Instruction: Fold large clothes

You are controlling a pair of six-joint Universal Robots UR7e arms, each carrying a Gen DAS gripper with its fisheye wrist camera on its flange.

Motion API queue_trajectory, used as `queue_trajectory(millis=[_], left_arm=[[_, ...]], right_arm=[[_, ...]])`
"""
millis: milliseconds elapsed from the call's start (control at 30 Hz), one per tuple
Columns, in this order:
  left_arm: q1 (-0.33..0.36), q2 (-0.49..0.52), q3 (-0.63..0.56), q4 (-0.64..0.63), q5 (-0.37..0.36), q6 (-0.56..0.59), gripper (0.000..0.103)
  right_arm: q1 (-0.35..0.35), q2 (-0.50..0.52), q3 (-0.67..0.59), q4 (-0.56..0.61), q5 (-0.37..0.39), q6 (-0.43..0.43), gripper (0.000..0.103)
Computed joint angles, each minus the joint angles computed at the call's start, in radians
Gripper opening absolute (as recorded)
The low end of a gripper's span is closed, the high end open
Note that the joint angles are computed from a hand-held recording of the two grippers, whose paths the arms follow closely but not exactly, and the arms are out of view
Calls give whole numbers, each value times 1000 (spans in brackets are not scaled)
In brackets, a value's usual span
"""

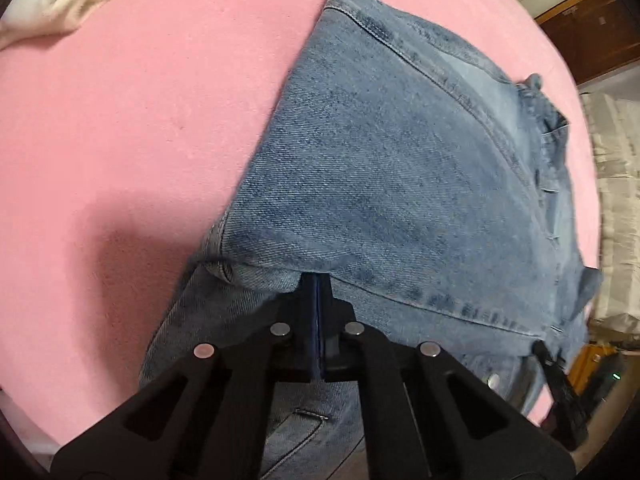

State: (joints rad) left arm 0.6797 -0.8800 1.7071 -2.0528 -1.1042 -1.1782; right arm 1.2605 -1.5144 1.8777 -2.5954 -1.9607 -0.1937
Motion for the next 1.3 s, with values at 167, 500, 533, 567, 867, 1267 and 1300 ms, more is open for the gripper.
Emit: queue_trajectory(millis=[167, 500, 533, 567, 867, 1267, 1300], left_arm=[[-39, 51, -48, -135, -56, 188, 1], [73, 219, -201, -326, 53, 430, 1], [71, 222, -208, -323, 98, 446, 1], [71, 222, -215, -304, 157, 453, 1], [98, 173, -221, -163, 328, 382, 1], [31, 30, -19, -165, -59, 243, 1], [23, 16, -19, -96, -22, 226, 1]], right_arm=[[96, 51, -7, -19, 203, -47, 0], [51, 316, -168, -40, 403, -44, 0], [34, 312, -180, -73, 391, -42, 0], [15, 295, -185, -112, 359, -29, 0], [16, 201, -134, -337, -80, -131, 0], [53, 225, -51, 53, 380, 101, 0], [52, 212, -28, 27, 370, 89, 0]])
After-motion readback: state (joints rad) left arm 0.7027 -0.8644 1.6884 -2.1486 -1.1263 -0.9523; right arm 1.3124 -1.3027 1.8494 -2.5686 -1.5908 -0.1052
